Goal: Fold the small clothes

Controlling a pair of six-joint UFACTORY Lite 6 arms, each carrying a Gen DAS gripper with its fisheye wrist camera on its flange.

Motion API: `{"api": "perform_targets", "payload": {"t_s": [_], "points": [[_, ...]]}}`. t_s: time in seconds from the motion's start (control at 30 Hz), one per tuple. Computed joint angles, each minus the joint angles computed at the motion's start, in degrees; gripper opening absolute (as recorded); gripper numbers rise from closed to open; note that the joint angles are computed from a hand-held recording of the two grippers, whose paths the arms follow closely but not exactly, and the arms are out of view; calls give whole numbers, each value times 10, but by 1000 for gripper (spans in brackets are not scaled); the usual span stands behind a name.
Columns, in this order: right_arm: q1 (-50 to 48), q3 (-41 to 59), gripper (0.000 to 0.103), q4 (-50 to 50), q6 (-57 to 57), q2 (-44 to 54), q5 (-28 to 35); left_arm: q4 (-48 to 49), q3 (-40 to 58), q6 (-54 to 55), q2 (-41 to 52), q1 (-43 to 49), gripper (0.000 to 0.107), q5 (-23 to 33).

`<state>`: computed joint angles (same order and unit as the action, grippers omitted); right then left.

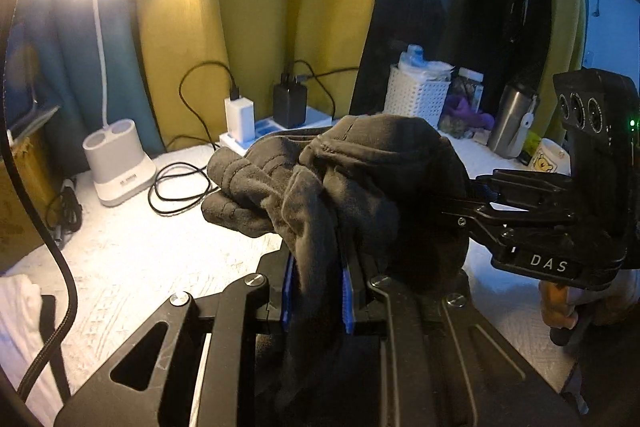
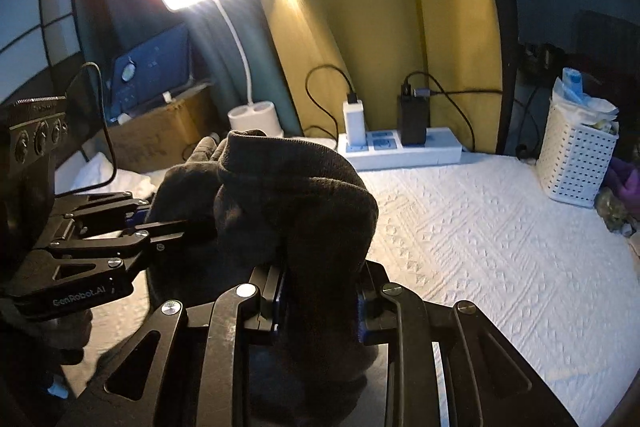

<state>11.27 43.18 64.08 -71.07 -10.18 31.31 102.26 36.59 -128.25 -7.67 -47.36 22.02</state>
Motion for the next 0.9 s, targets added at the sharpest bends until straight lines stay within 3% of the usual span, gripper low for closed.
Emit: {"api": "perform_targets", "payload": {"t_s": [0.37,0.53,0.9], "points": [[-12,-24,26,-88,117,-171,50,-160,-43,131,-144,-123,17,118],[7,-9,26,-145,194,-240,66,-218,-50,173,-204,-208,17,214],[112,60,26,-291,380,-344,80,-288,-17,240,-285,-430,16,480]]}}
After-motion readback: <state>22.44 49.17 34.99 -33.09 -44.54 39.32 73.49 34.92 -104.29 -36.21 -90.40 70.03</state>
